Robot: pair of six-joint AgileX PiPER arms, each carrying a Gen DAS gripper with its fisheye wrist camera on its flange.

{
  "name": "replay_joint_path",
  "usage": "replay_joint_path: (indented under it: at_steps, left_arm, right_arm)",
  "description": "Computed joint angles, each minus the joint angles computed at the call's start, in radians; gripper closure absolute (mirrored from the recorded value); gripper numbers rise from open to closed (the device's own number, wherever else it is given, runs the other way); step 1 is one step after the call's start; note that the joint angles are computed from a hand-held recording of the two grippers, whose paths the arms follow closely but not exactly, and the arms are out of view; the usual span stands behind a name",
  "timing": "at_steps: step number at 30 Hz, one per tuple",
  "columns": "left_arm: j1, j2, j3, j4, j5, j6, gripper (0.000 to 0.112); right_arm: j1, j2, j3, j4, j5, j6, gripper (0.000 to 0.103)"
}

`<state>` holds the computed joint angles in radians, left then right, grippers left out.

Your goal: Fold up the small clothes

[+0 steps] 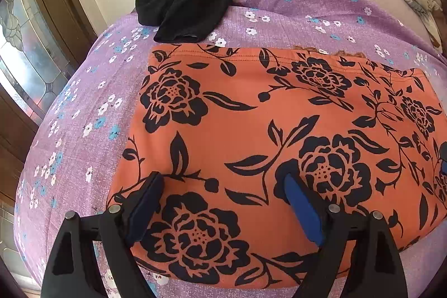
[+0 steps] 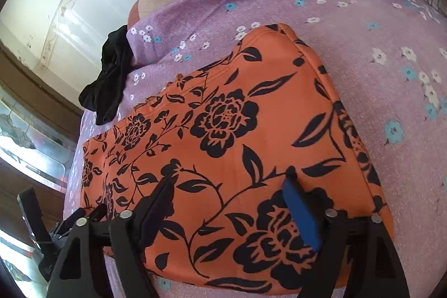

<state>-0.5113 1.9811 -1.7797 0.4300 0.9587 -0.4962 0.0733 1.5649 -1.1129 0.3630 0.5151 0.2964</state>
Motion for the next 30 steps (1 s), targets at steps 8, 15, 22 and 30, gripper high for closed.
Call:
replay_joint_path:
  at_steps: [8, 15, 22, 30]
  left_arm:
    - [-0.013, -0.010, 0.014, 0.034, -0.019, -0.032, 0.024]
    - [-0.033, -0.061, 0.069, 0.110, -0.078, -0.101, 0.024]
    - [-0.033, -0.110, 0.112, 0.139, -0.131, -0.144, 0.024]
    - [-0.036, -0.140, 0.137, 0.184, -0.162, -0.190, 0.024]
  right_arm:
    - [0.022, 0.001, 0.000, -0.061, -0.030, 0.057, 0.016]
    - [0.114, -0.039, -0.003, -0.300, -0.074, 0.202, 0.055]
    - [0.165, 0.078, -0.085, -0.234, 0.027, 0.102, 0.055]
    - [0.204, 0.018, -0.054, -0.363, -0.040, 0.199, 0.053]
